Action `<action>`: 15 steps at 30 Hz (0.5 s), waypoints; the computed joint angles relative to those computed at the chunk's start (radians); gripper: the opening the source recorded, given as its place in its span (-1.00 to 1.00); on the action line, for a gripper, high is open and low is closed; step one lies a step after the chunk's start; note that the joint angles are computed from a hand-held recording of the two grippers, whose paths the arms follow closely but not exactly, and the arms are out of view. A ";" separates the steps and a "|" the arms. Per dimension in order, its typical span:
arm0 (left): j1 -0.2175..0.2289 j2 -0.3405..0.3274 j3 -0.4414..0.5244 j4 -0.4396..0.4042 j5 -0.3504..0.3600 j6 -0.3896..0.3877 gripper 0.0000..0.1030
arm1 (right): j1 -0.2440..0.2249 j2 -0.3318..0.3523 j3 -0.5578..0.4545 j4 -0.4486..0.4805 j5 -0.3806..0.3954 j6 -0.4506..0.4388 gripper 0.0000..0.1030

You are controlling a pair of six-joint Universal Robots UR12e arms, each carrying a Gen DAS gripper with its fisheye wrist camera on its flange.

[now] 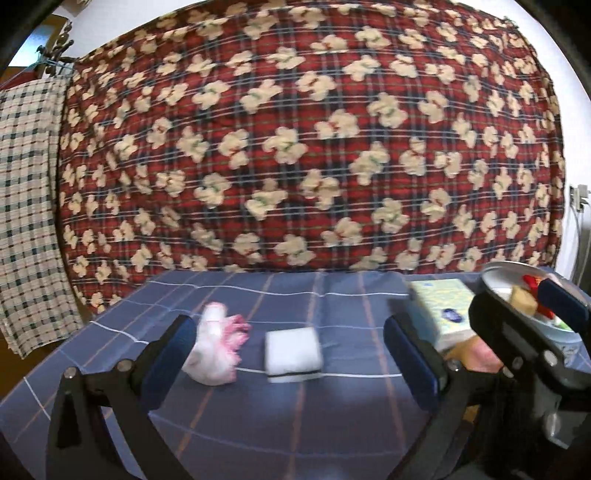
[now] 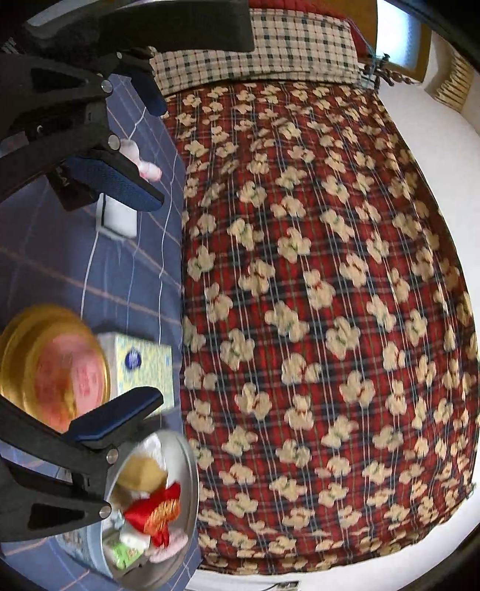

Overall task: Organize soft objects
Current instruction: 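Withdraw both grippers up and away from the metal tin, then move the left gripper to the white sock while the right approaches the white sponge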

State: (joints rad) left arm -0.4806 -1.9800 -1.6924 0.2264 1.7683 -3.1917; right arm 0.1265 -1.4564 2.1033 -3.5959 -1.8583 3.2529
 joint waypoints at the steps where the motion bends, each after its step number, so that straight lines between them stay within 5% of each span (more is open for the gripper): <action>1: 0.005 0.000 0.001 -0.008 0.005 0.001 1.00 | 0.004 0.008 -0.009 0.005 0.005 -0.004 0.90; 9: 0.057 0.007 0.004 -0.074 0.022 -0.029 0.99 | 0.025 0.051 -0.066 0.045 0.016 -0.029 0.90; 15: 0.096 0.010 0.011 -0.135 0.036 -0.069 1.00 | 0.029 0.075 -0.119 0.166 0.029 -0.027 0.90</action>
State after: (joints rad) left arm -0.3850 -1.9704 -1.6817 0.0912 1.8044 -3.2607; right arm 0.1558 -1.3813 1.9847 -3.4296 -1.8294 3.2257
